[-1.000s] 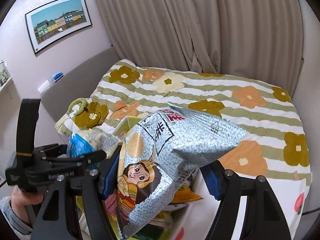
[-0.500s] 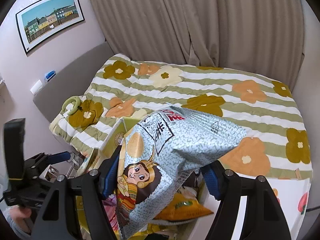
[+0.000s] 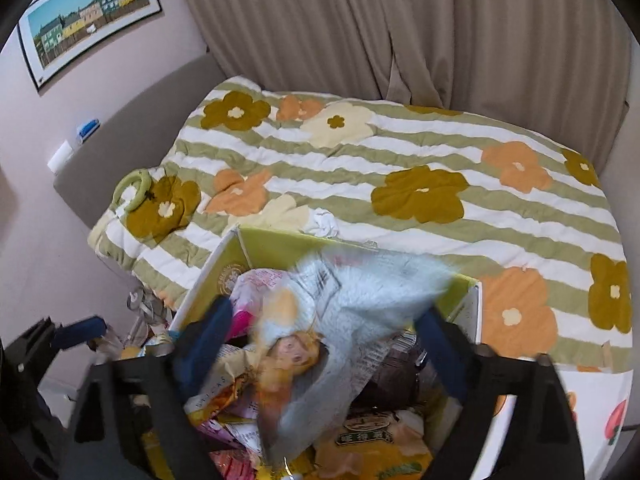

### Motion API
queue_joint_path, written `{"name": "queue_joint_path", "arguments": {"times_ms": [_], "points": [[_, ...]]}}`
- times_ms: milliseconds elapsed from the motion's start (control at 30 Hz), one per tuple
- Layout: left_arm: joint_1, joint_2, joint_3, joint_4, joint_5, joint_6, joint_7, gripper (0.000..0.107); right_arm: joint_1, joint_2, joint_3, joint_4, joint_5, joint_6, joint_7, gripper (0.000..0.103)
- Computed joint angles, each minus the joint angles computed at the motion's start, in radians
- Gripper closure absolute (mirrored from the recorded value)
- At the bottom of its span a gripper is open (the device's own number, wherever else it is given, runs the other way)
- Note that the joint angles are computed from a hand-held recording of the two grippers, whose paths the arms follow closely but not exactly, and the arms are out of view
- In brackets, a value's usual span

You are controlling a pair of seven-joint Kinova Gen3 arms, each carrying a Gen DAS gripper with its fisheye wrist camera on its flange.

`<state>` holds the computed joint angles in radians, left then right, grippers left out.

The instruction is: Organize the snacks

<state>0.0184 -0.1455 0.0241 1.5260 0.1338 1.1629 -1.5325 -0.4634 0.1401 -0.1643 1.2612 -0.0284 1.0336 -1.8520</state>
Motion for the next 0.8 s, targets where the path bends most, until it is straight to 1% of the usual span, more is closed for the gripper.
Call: {"name": "queue_joint_path", "arguments": {"times_ms": [67, 167, 333, 433, 500, 567, 633, 700, 733, 800], "points": [[0.003, -0.011, 0.008, 0.011, -0.009, -0.001, 0.013, 0.005, 0.001, -0.035, 0.002, 0.037, 0.003, -0.021, -0.021, 0.006], [0.011, -0.04, 0.029, 0.031, -0.033, -0.004, 0.049, 0.005, 0.0, -0.069, -0.003, 0.062, 0.02, -0.02, -0.053, 0.006], [0.033, -0.095, 0.077, 0.048, -0.082, 0.003, 0.137, 0.005, 0.02, -0.156, -0.013, 0.122, 0.017, -0.023, -0.051, 0.006], [0.046, -0.125, 0.142, 0.032, -0.148, 0.022, 0.217, 0.005, 0.039, -0.235, -0.019, 0.166, 0.011, -0.024, -0.039, 0.006], [0.06, -0.145, 0.174, 0.019, -0.171, 0.03, 0.26, 0.005, 0.055, -0.291, -0.031, 0.187, 0.028, -0.016, -0.048, 0.006], [0.075, -0.165, 0.199, 0.006, -0.182, 0.037, 0.293, 0.005, 0.075, -0.351, -0.052, 0.204, 0.058, 0.006, -0.063, 0.006], [0.085, -0.191, 0.237, -0.014, -0.199, 0.054, 0.331, 0.005, 0.1, -0.41, -0.073, 0.208, 0.082, 0.045, -0.081, 0.006], [0.087, -0.225, 0.3, -0.036, -0.23, 0.08, 0.379, 0.005, 0.129, -0.481, -0.085, 0.226, 0.09, 0.06, -0.092, 0.006], [0.086, -0.233, 0.32, -0.045, -0.238, 0.092, 0.393, 0.005, 0.15, -0.519, -0.099, 0.234, 0.1, 0.071, -0.103, 0.006], [0.071, -0.264, 0.382, -0.059, -0.264, 0.123, 0.441, 0.005, 0.197, -0.583, -0.128, 0.243, 0.12, 0.104, -0.116, 0.006]]}}
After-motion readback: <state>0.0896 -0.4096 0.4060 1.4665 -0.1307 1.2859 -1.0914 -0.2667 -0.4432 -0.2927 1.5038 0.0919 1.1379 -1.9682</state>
